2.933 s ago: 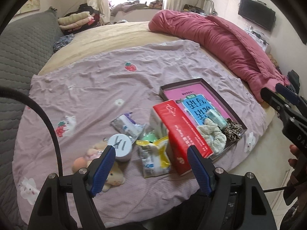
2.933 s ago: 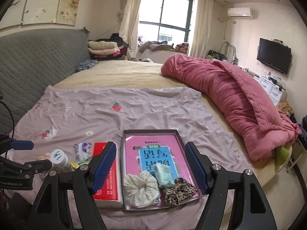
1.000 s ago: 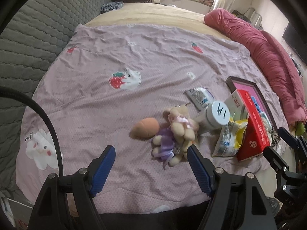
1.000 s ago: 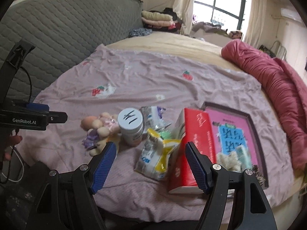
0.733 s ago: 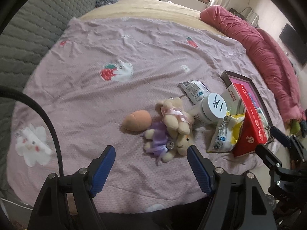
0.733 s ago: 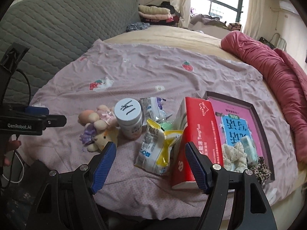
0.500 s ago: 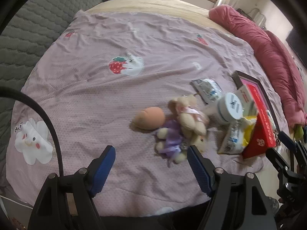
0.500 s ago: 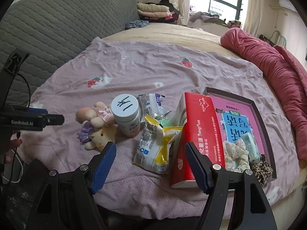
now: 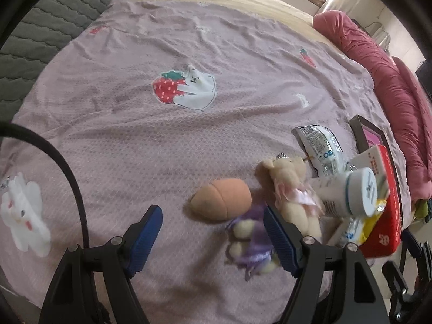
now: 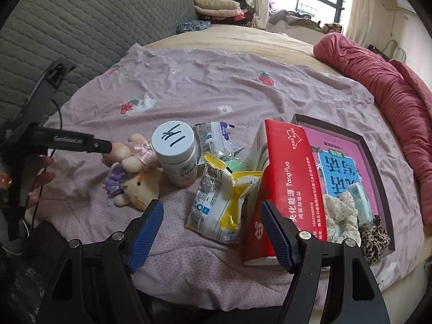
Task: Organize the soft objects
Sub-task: 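Reach left tool to the peach sponge while right reaches the yellow snack bag, then close left tool on the peach sponge while right grasps the snack bag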
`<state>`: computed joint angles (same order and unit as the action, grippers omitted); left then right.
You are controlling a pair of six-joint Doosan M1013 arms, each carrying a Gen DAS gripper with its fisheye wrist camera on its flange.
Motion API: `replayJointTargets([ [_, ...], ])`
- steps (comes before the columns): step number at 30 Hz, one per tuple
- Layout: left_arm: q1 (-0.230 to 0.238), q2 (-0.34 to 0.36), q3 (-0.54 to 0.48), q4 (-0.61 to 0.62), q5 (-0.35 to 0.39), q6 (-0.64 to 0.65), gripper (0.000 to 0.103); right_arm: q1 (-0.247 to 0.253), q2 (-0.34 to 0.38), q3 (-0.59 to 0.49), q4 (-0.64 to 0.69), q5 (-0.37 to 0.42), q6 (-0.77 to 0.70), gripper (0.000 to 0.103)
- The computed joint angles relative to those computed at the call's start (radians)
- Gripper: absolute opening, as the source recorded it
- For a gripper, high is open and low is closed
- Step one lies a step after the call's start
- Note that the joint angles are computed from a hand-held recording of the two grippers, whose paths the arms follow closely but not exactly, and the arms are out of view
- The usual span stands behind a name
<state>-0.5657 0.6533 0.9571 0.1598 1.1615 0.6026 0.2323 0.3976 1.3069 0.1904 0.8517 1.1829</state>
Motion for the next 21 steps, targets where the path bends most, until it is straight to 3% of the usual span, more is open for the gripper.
replayJointTargets([
  [10,0.013,0.062,-0.067,-0.024,0.058,0.038,0.077,0.017,0.033,-0.017,-0.041,0.032,0.07,0.075],
  [14,0.011,0.078,-0.083,-0.018,0.079,0.043,0.077,0.06,0.051,-0.027,-0.259,0.031,0.245,0.075],
  [21,0.012,0.081,-0.08,-0.028,0.074,0.043,0.077,0.087,0.086,-0.048,-0.378,0.044,0.42,0.075],
])
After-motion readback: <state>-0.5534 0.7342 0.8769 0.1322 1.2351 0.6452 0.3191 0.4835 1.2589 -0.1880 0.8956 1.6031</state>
